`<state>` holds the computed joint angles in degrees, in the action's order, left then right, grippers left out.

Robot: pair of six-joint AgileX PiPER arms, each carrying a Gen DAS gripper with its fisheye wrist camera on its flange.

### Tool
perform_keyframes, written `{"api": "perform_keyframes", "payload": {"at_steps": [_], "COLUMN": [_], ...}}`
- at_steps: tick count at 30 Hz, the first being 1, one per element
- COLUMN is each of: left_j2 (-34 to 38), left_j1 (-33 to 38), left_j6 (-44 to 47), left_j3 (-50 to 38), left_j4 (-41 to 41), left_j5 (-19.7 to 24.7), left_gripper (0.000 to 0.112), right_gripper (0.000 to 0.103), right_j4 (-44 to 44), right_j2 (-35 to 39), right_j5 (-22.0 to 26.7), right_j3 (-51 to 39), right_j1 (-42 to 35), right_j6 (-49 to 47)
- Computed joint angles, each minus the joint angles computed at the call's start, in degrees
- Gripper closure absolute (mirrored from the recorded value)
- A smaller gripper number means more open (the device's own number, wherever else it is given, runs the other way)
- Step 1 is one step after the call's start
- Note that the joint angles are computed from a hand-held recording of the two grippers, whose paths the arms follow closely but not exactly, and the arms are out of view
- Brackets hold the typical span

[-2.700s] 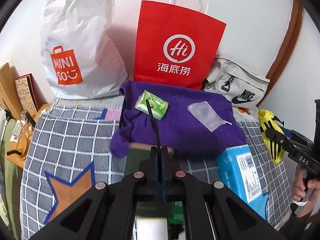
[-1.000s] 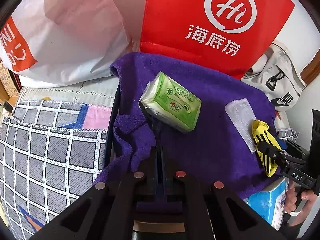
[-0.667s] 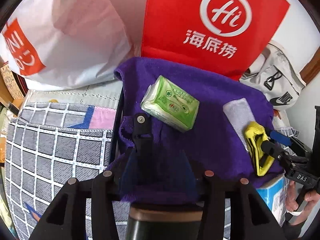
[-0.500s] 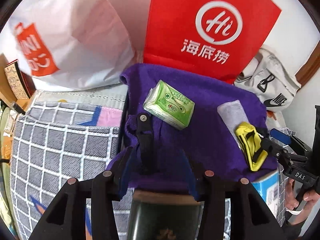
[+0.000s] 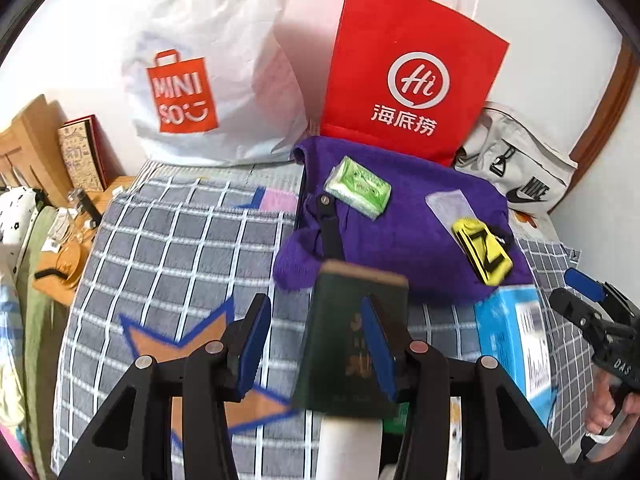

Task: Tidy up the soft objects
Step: 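Lower the yellow bag onto the purple towel and open the right tool, then grasp the white gloves on the bed with the right tool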

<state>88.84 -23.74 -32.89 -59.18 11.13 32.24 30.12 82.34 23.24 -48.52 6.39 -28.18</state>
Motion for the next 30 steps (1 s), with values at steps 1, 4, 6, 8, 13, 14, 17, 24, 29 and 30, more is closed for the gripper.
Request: {"api": "perform_keyframes", "payload": {"at_steps": [1, 4, 6, 8, 13, 14, 17, 24, 29, 30], "left_j2": [-1.22, -5.17, -6.65, -7.83, -9.41, -9.25, -8.32, -2.35, 1.46, 1.83], "left_j1": [-0.43, -2.31, -3.35, -5.04, -9.24, -9.73, -10.93, -14.00, -15.59, -15.83], "left_j6": [-0.39, -3.43, -4.19, -6.25, -10.07, -9.96, -9.40, -13.31, -21.18, -23.20], "left_j3": [1.43, 6.50, 9.00, 11.43, 17.38, 18.39, 20.32, 19.87, 18.92, 18.92], "left_j4": [0.30, 1.96, 1.86, 3.10, 5.01, 4.51, 3.18, 5.86, 13.99, 16.12], "left_j5": [-0.23, -1.03, -1.50, -1.60, -4.30, -5.25, -7.81, -10.57, -11.23, -10.85], "left_gripper": [0.067, 0.067, 0.067, 0.067, 0.059, 0.059, 0.058, 0.054, 0.064, 0.066], "right_gripper": [0.025, 0.027, 0.028, 0.028, 0.028, 0.028, 0.028, 0.040, 0.041, 0.041], "right_j4": [-0.83, -2.53, -4.10, -10.43, -10.16, -9.16, -11.17, 2.44, 15.83, 18.72], "right_j2": [-1.08, -5.78, -8.48, -11.39, -16.46, -16.92, -18.22, -21.40, -18.43, -17.70], "right_j5": [-0.45, -0.97, -1.65, -2.80, -5.24, -5.75, -7.63, -9.24, -11.82, -12.25], "right_j3": [1.22, 5.97, 9.02, 12.13, 19.35, 20.43, 23.78, 30.30, 31.93, 32.00], "right_j1": [0.77, 2.99, 4.65, 7.45, 10.71, 11.10, 13.42, 13.89, 16.74, 17.47], "right_j6": [1.26, 4.35, 6.45, 13.56, 16.33, 15.79, 19.18, 5.22, -7.04, -9.47]}}
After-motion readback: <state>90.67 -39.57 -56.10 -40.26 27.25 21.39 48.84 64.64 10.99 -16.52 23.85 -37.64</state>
